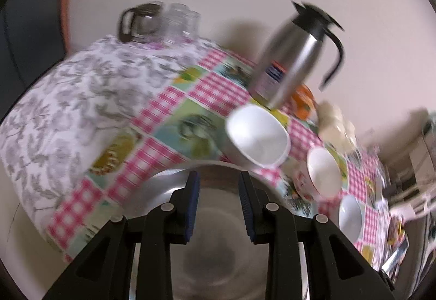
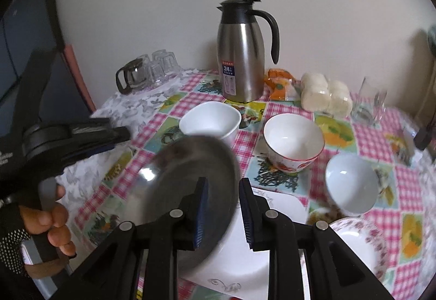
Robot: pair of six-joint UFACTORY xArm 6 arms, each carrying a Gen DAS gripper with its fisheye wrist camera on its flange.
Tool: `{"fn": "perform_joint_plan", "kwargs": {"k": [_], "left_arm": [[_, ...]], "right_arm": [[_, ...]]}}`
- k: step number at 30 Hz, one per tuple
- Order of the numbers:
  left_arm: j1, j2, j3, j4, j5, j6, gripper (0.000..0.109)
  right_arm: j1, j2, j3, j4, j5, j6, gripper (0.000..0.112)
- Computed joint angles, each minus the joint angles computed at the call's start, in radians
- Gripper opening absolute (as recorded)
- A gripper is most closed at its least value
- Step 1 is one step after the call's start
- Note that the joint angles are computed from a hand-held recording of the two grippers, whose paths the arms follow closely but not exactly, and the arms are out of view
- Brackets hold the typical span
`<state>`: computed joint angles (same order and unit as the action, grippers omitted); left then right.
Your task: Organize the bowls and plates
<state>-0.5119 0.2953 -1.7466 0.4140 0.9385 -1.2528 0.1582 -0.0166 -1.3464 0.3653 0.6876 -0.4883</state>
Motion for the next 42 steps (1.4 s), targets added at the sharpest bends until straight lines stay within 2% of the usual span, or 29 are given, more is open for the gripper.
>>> {"fn": "perform_joint_plan", "kwargs": {"k": [4,7,11,18,21,27,32,35,42], "left_arm": [[0.015,0.008,0.011,-0.069,0.004,0.034,0.03],[0.037,-0.034,0.073,-0.064,0.004,-0.014,0.032],[0.072,-0.1,0.165,-0.032,0.026,-0.07,0.048],[0.137,-0.169,0.29,-0.074,0.067,-0.097,0.049],[0.154,-0.177,0.316,-0.084,0.103,-0.096,0.053],[0.188,-0.194,0.373,-0.116,0.136,-0.098,0.053],[0.211,-0.21,0.43,-0.167,0.094,-0.096,0.053],[0.221,-0.221,0.465,-0.194,0.054,-0.099,0.046],[0.229,-0.264,0.519,-0.17,0.018,-0.166,0.042]], "right_arm": [[-0.019,0.051,-0.036,-0.03,0.061,0.049,0.026],[-0.035,0.087,-0.07,0.007,0.106,0.061,0.026],[-0.038,0.139,-0.117,0.06,0.187,0.098,0.026],[0.018,0.175,-0.114,0.047,0.222,0.124,0.026],[0.039,0.2,-0.126,0.035,0.232,0.139,0.026],[0.048,0.25,-0.162,0.054,0.272,0.176,0.026],[0.062,0.263,-0.167,0.035,0.259,0.199,0.027],[0.055,0.267,-0.176,0.057,0.271,0.199,0.027],[0.061,0.262,-0.179,0.07,0.27,0.187,0.027]]}}
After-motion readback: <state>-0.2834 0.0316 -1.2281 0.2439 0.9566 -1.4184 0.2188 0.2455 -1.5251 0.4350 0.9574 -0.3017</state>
